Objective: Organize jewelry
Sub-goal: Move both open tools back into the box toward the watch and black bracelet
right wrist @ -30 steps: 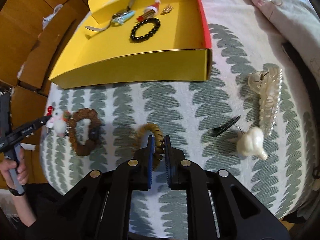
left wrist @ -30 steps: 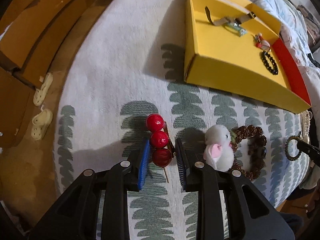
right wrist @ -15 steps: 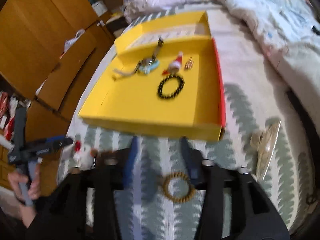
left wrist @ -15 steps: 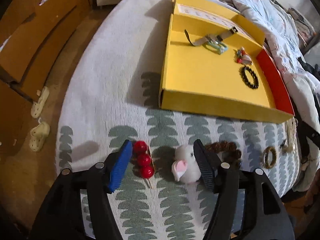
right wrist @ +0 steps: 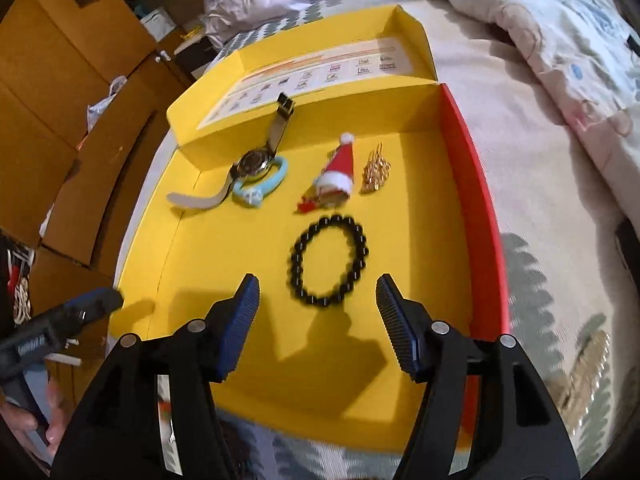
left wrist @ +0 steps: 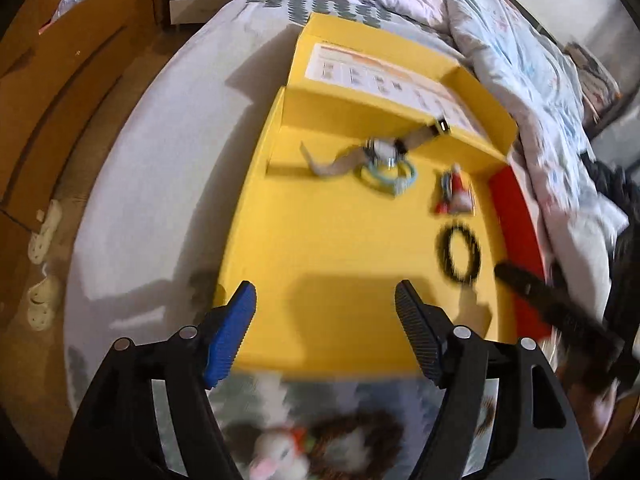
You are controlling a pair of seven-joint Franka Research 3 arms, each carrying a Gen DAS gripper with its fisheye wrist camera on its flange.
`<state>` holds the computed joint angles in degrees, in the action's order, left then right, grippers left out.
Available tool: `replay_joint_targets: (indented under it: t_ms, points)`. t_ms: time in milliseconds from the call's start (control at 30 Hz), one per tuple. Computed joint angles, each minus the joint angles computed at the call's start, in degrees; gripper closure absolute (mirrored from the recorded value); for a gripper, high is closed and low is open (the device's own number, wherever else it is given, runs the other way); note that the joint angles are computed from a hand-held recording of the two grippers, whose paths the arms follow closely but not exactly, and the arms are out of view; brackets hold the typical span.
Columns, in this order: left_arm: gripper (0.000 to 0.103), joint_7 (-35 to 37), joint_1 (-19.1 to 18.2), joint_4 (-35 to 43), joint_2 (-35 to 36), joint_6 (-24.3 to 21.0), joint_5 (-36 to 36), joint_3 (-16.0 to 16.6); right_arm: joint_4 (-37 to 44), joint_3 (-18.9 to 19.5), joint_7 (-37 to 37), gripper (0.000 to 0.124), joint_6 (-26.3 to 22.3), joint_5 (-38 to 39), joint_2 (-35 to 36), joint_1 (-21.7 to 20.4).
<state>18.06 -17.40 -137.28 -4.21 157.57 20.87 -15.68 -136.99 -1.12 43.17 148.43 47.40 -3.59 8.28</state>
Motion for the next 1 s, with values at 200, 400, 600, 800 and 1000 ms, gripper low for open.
replay_joint_targets:
  t_ms: [200,400,600,800,1000]
  points:
    - [0.032,1.71,1.83,7.61,8.16,2.18,-0.03,2.33,2.67,1.22,2.86,0.060,0.33,-4.59,3.29,0.41]
    - [0.032,7.50,2.35,14.01,15.82,3.20,0.22,3.30,3.10,2.27,7.74,0.059,2.67,-11.51,5.01,1.34]
    - [0.032,6.35,0.52,17.02,18.77,0.07,4.12,5.41,-1.00,3.03,20.37,0.054,11.99,-29.38,4.88,3.59]
    - [0.032,1.32,-1.36,17.68,17.78,-1.92,11.17,7.31,-3.27,3.16,24.81,0.045,15.29,-35.64,3.97,3.89]
    - [0.026,-0.43,-0.41,19.64,18.81,-3.22,16.04,6.76,-2.98,2.48,35.66,0.044,16.65,-48.15,5.51,4.04]
